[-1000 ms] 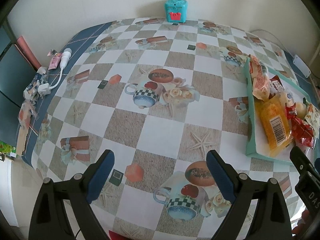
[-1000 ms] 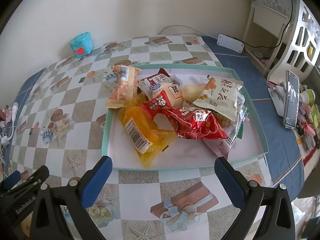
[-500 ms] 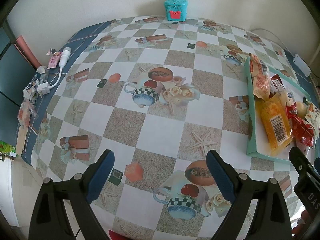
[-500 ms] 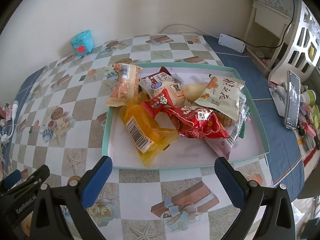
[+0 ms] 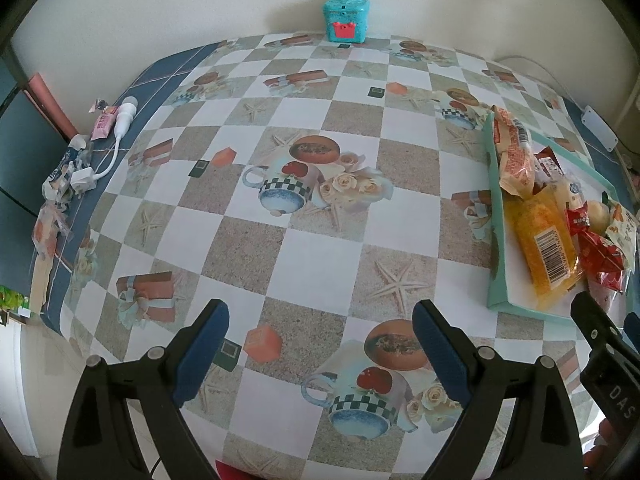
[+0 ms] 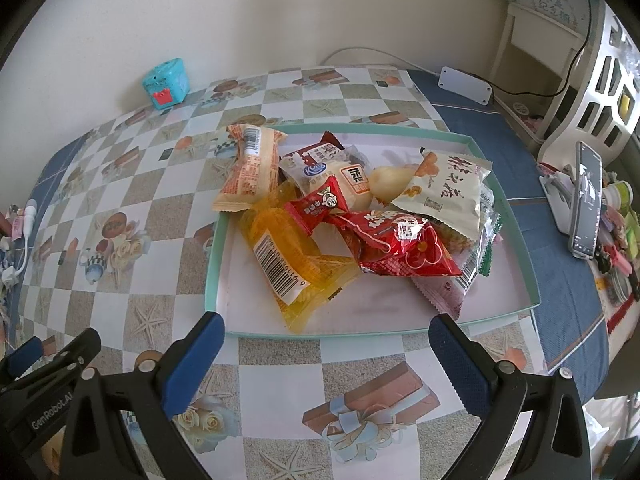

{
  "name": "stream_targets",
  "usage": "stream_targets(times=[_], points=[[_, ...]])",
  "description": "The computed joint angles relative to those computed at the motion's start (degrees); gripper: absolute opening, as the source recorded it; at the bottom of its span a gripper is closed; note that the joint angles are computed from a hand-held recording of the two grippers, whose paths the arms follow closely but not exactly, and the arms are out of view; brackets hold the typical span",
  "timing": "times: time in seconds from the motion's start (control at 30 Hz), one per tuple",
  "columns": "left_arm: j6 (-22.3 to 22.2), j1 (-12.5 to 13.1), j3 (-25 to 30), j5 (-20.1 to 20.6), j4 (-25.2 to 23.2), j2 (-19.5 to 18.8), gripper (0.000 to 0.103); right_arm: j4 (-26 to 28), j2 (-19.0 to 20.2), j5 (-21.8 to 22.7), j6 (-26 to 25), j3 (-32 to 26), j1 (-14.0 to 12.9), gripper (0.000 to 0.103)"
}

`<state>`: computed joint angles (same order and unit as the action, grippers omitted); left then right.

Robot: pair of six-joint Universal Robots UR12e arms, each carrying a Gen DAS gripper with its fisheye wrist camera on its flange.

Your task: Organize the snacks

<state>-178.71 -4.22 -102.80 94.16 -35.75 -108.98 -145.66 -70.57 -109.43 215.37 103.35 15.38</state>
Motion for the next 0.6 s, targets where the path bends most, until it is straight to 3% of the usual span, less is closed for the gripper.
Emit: stream_targets(times=[0.6], points=[[-1.12,0.32,0.05,-0.06,-0.38,-0.06,0.093,-0.05,-0.03,0.14,-0.14,0.08,-0.09,0.103]])
